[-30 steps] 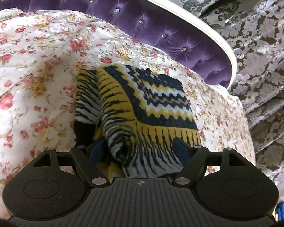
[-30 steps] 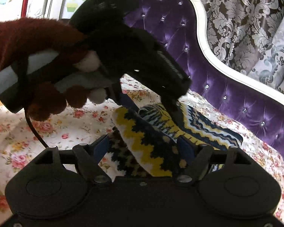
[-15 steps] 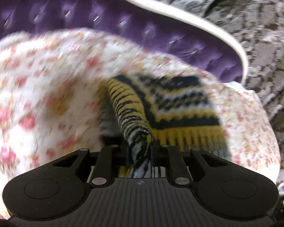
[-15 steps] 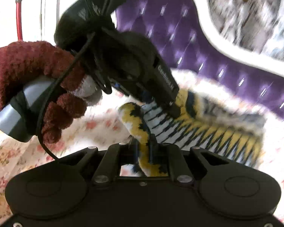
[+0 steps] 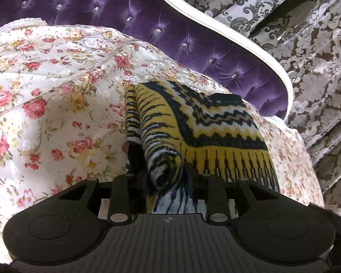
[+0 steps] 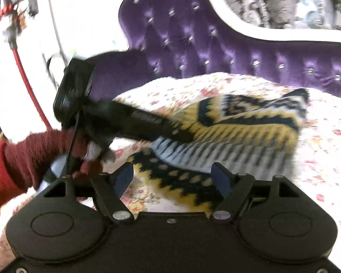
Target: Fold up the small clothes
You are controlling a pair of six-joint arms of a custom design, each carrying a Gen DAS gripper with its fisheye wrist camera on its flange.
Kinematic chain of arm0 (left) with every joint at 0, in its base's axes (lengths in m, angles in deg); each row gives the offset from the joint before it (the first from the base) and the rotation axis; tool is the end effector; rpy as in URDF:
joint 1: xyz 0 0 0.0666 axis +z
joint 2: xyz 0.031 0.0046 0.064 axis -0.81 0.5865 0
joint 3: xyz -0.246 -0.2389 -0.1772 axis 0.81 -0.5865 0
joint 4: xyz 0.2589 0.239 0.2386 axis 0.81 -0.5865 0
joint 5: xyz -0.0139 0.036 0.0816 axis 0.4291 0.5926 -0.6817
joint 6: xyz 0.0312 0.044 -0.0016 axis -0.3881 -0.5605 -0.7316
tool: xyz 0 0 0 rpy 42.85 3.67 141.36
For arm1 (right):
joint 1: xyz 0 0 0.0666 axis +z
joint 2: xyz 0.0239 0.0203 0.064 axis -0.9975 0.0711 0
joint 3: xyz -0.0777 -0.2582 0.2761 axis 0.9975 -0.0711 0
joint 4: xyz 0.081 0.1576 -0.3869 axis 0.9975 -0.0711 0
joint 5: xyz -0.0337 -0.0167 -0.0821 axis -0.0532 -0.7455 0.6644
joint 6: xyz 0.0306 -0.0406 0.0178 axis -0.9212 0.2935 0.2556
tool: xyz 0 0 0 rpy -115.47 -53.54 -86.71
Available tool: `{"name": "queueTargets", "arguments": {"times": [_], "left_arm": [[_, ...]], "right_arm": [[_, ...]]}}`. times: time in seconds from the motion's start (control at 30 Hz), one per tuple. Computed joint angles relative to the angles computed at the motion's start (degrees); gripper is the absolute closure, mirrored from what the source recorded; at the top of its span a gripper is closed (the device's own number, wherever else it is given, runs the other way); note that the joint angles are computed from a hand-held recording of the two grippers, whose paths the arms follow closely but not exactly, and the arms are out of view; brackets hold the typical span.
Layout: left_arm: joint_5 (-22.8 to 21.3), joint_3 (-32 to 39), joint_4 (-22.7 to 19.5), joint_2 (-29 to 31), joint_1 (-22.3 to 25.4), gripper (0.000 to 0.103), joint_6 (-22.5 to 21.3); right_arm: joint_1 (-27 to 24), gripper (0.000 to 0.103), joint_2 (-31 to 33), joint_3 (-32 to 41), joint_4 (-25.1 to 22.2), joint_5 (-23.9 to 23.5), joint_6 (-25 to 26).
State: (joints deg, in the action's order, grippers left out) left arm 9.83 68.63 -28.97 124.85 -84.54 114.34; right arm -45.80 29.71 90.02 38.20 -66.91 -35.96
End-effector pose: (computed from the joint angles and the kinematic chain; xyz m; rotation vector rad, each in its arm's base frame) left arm 0.4673 -0.2816 0.2869 0.1218 2.3281 -0.7193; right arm 0.3370 0.2810 0.3907 -0.2949 2.1859 0.5751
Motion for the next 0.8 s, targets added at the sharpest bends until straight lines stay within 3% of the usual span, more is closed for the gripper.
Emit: {"name": "queueTargets", "arguments": {"times": [0.1, 0.33, 0.5, 0.57, 0.7, 0.8], "left_arm": [[0.07, -0.63, 0.93, -0.20, 0.05, 0.073, 0.58], [-0.59, -2.31, 3.36, -0.77, -0.26, 0.072, 2.21], [-0.85, -2.20, 3.31, -0.71, -0.46, 0.068, 2.23], [-1.44, -1.85, 2.87, -0.55, -0.77, 0.068, 1.64], [-2.35, -1.23, 1.82, -0.44, -1.19, 0.067, 0.72], [-1.26, -1.44, 1.19, -1.06, -1.04, 0.057, 1.47]], "right_arm": [[-2.33, 0.022, -1.83, -0.91, 1.44, 1.00, -1.13], [-8.88, 0.022, 4.94, 4.02, 4.48, -4.37, -1.67], [-11.11, 0.023, 10.58, 5.72, 0.26, -5.94, -3.44], [-10.74, 0.023, 10.16, 4.97, 0.44, -4.93, -1.64], [-9.15, 0.022, 11.00, 7.59, -4.26, -2.06, 2.31], [-10.01, 0.022, 9.45, 6.42, -2.99, -4.02, 0.35]]}}
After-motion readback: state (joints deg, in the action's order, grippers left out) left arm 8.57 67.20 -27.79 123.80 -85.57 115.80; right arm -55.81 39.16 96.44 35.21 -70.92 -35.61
